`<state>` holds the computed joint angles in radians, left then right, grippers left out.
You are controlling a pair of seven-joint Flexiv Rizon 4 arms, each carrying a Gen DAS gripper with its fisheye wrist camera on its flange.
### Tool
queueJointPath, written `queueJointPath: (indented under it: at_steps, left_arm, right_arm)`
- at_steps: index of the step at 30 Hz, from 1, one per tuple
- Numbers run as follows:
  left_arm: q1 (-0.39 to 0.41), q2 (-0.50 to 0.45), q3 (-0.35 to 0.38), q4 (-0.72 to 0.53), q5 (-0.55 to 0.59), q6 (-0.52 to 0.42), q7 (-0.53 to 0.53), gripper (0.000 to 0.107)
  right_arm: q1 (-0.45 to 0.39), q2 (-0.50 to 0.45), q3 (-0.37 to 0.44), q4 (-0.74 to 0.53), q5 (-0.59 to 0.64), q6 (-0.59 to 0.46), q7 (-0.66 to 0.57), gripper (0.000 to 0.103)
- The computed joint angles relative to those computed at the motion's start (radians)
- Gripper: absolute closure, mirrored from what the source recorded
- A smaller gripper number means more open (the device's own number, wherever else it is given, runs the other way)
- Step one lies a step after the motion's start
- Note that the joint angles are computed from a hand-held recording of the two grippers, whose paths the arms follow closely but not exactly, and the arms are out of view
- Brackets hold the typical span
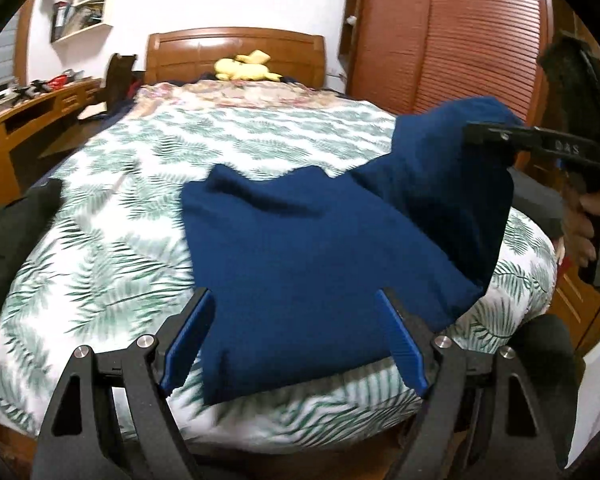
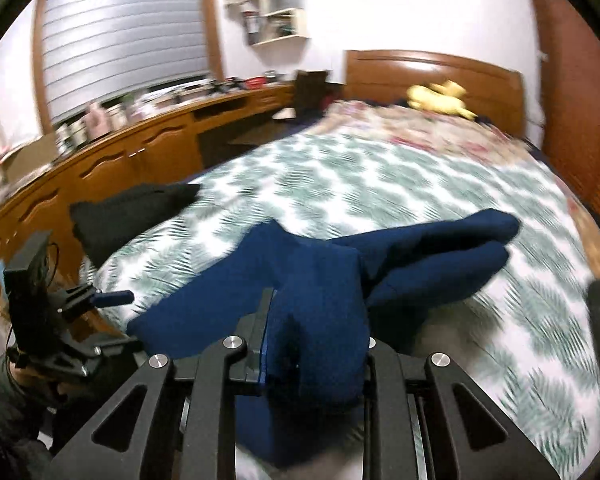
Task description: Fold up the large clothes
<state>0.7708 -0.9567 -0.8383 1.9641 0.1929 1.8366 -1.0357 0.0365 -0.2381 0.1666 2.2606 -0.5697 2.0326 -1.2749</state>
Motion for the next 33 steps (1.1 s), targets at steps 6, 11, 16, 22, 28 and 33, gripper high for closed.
queueJointPath:
  at_steps: [6,11,16,22,28,33]
  left_arm:
    - [0.064,0.017,0.021,0.029,0.010,0.026,-0.027,0.025]
    - [0.093,0.015,0.037,0.033,0.016,0.031,-0.048,0.025]
    - [0.092,0.013,0.040,0.022,0.019,0.030,-0.059,0.025]
    - [0.074,0.021,0.036,0.010,0.022,0.031,-0.071,0.025]
    - [0.033,0.024,0.023,-0.026,-0.002,-0.003,-0.072,0.025]
    - [-0.053,0.049,0.063,-0.078,-0.058,-0.055,-0.042,0.025]
  right_arm:
    - [0.121,-0.110,0.046,-0.129,0.000,-0.111,-0.040,0.081]
    - [0.199,-0.174,0.035,-0.189,0.047,-0.227,-0.079,0.072]
    - [0.148,-0.188,0.126,-0.241,0.095,-0.271,-0.120,0.046]
    - [0.111,-0.137,0.121,-0.203,0.133,-0.187,-0.166,0.044]
    - [0.144,-0.133,0.003,-0.150,0.187,-0.185,-0.212,0.056]
    - [-0.059,-0.251,0.194,-0.220,0.136,-0.289,-0.237,0.056]
